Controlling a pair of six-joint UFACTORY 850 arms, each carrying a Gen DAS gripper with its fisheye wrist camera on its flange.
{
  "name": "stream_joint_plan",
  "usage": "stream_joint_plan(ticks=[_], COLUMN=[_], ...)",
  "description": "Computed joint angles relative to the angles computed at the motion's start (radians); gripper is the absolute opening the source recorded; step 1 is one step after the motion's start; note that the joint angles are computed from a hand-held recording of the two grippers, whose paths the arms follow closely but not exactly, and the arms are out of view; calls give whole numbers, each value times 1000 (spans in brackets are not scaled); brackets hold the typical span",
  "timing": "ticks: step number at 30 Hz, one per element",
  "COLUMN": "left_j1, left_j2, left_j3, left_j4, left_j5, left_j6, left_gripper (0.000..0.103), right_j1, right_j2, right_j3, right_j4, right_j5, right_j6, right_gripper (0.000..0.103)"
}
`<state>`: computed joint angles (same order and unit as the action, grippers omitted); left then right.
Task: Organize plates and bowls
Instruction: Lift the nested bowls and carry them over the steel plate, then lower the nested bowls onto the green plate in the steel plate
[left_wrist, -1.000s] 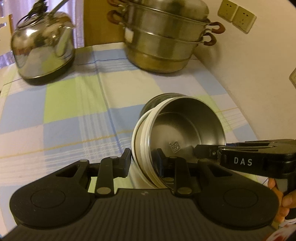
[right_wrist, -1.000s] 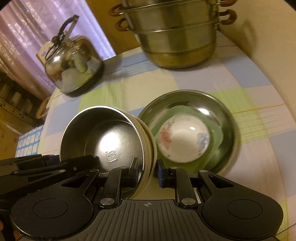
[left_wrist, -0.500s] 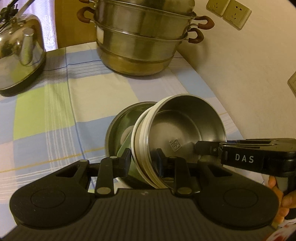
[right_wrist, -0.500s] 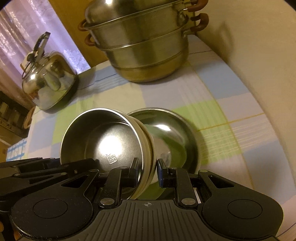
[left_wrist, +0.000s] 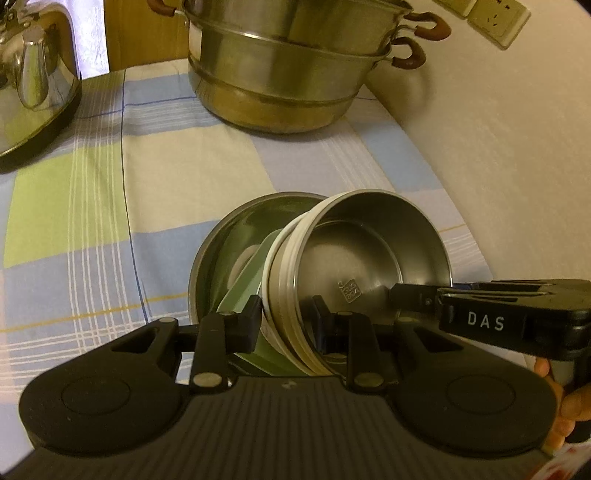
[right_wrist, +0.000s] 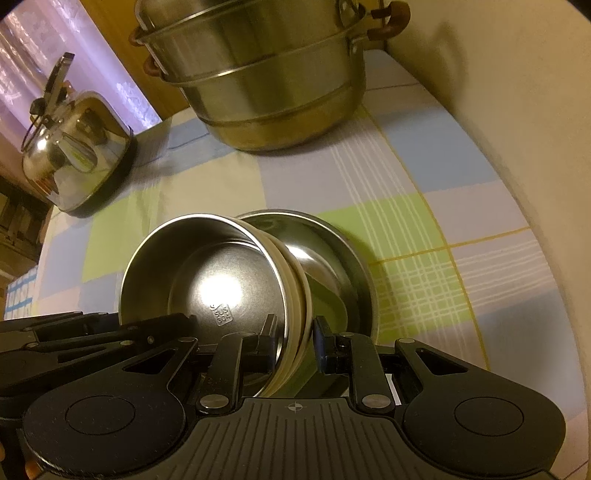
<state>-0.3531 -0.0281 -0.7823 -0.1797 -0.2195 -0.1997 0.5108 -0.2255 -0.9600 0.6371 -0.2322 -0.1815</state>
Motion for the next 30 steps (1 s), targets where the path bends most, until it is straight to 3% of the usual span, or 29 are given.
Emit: stream_joint_plan(ticks=[9,30], left_j1=[7,14], left_j2=[-34,-65], left_j3=[-15,-25], left_j4=[8,-18], left_j5=[-14,-22], left_j6=[-25,-19], left_gripper=[24,24], right_j1=[-13,-19], right_j2=[-44,-82], right_j3=[-28,-55], right_j4=[76,93], right_j5=[-30,-54], right_j6=[-86,-109], right_gripper=[20,20])
